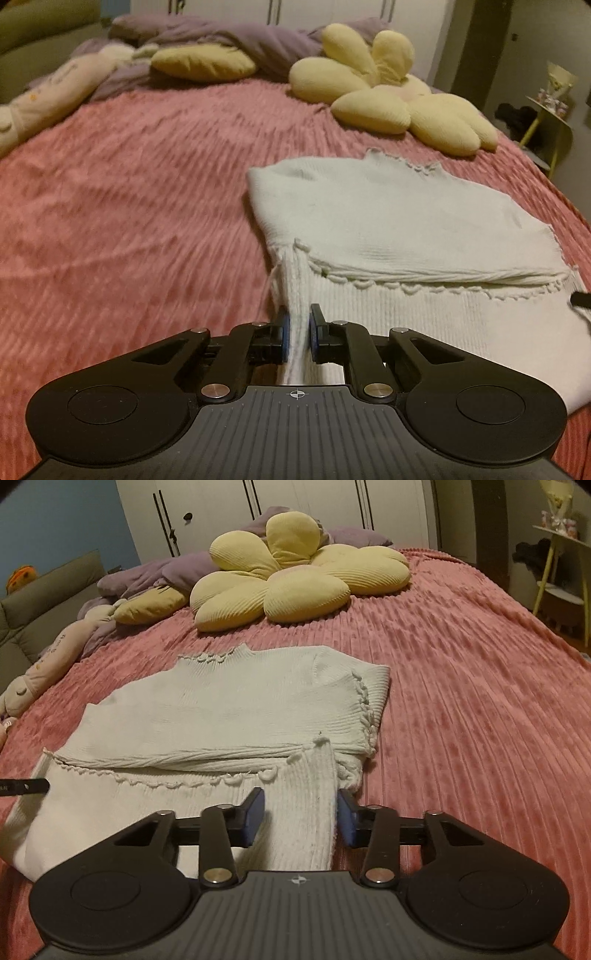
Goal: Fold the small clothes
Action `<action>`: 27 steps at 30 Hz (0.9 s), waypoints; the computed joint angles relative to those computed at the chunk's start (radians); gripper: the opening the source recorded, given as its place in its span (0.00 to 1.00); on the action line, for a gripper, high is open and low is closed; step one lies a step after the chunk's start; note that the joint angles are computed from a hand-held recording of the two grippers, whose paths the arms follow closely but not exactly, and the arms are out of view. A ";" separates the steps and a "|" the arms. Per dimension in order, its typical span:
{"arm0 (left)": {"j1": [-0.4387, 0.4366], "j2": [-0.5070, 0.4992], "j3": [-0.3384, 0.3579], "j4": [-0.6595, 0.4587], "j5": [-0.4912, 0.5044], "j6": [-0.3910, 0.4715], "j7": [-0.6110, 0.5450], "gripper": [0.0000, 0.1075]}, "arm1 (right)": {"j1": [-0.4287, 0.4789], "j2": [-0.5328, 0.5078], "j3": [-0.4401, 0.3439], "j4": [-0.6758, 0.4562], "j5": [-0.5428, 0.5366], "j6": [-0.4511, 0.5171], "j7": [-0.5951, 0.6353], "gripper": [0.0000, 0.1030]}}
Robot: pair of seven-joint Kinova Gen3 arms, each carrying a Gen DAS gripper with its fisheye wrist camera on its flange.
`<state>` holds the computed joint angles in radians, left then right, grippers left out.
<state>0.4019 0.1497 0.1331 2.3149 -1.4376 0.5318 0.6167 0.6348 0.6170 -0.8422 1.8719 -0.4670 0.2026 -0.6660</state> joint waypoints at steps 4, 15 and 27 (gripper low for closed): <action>0.027 -0.008 0.020 0.009 -0.013 0.056 0.018 0.11 | 0.016 0.001 -0.027 0.021 0.020 -0.055 -0.014 0.10; 0.032 -0.002 0.063 0.040 -0.186 0.062 0.151 0.11 | 0.084 -0.011 -0.125 0.086 0.161 -0.147 -0.116 0.10; -0.025 0.051 0.004 -0.026 -0.051 -0.060 -0.002 0.10 | -0.053 -0.023 0.016 0.012 0.231 -0.047 -0.226 0.16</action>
